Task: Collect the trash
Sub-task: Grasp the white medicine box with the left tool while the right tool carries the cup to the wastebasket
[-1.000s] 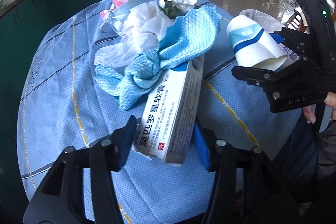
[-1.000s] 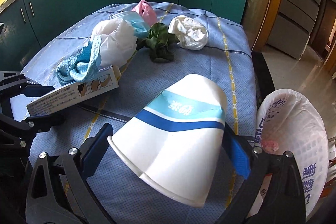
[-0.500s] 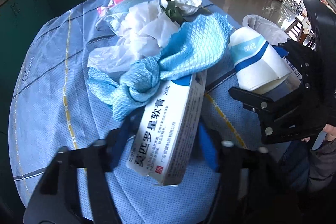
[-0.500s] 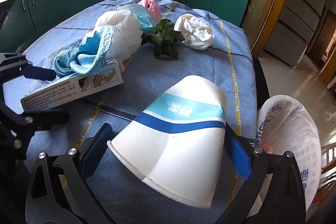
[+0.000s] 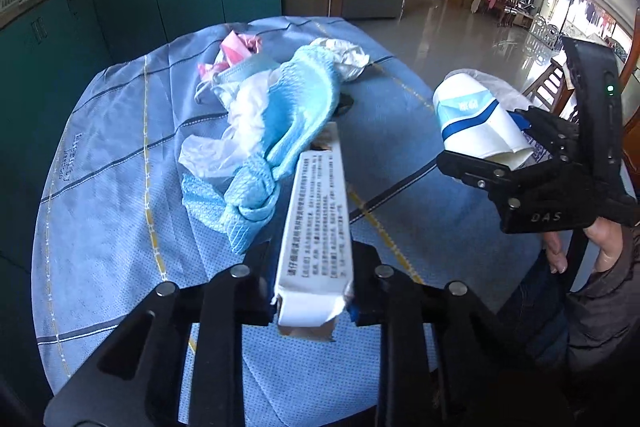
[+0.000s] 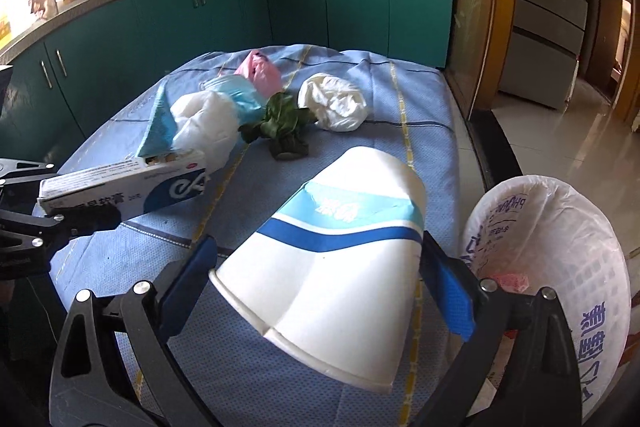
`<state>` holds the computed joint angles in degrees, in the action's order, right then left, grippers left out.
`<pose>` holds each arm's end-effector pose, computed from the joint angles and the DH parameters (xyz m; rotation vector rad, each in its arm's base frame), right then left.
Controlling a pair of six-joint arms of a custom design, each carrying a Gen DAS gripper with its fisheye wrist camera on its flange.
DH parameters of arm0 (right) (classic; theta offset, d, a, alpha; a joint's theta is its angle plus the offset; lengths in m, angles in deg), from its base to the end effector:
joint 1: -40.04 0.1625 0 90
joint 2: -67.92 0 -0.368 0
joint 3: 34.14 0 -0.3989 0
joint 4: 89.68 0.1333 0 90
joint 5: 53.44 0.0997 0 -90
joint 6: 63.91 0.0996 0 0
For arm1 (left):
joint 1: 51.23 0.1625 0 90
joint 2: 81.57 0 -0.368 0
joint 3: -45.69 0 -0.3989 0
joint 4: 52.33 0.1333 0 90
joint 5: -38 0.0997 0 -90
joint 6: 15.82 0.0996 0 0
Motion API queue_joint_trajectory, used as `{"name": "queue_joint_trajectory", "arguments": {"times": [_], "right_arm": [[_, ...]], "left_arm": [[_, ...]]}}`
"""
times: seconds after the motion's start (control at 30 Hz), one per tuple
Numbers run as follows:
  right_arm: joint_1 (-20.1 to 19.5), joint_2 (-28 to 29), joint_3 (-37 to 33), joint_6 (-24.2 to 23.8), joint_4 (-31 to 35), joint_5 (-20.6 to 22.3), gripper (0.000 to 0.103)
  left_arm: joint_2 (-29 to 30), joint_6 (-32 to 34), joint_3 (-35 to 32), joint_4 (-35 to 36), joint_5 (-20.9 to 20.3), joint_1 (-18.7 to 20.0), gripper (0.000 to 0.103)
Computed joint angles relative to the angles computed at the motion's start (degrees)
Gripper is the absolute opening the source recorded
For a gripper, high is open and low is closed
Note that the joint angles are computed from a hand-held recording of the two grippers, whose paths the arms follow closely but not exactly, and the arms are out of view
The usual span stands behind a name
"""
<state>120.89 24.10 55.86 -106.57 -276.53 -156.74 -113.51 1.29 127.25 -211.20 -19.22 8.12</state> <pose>0.0009 -0.6888 0.1452 0.5667 -2.3434 0.9026 -0.1919 -0.6912 0.0071 0.9216 2.3977 -0.5210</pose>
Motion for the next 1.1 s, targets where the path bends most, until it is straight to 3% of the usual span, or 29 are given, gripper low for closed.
{"name": "queue_joint_trajectory", "arguments": {"times": [0.33, 0.43, 0.53, 0.63, 0.8, 1.0, 1.07, 1.1], "right_arm": [[-1.31, -2.48, 2.56, 2.63, -6.66, 3.64, 0.096], [-1.97, -3.71, 3.54, 3.21, -12.66, 2.31, 0.096], [-2.95, -4.48, 3.39, 4.9, -18.58, -1.98, 0.096], [-5.06, -6.75, 3.91, 9.97, -19.51, -5.24, 0.096], [-8.08, -9.52, 4.8, 18.05, -16.3, -9.31, 0.096], [-8.82, -10.13, 5.6, 22.11, -16.96, -11.05, 0.096], [-9.44, -10.89, 6.1, 23.94, -17.31, -9.79, 0.097], [-9.7, -11.17, 6.41, 24.5, -17.67, -9.24, 0.098]], "left_arm": [[-4.25, 2.48, 5.3, -9.53, -3.0, -2.15, 0.025], [-4.02, 2.9, 4.99, -11.51, -3.16, -2.8, 0.025], [-2.52, 2.88, 2.68, -10.53, -4.8, -3.31, 0.025], [0.62, 4.09, -0.89, -9.22, -7.36, -3.92, 0.025], [8.93, 3.75, -11.68, -0.85, -12.51, -4.98, 0.025], [20.08, 4.64, -25.62, 8.71, -17.09, -6.3, 0.025], [23.73, 5.44, -30.63, 13.02, -19.36, -6.49, 0.036], [24.8, 5.59, -31.94, 14.09, -19.81, -6.47, 0.062]]}}
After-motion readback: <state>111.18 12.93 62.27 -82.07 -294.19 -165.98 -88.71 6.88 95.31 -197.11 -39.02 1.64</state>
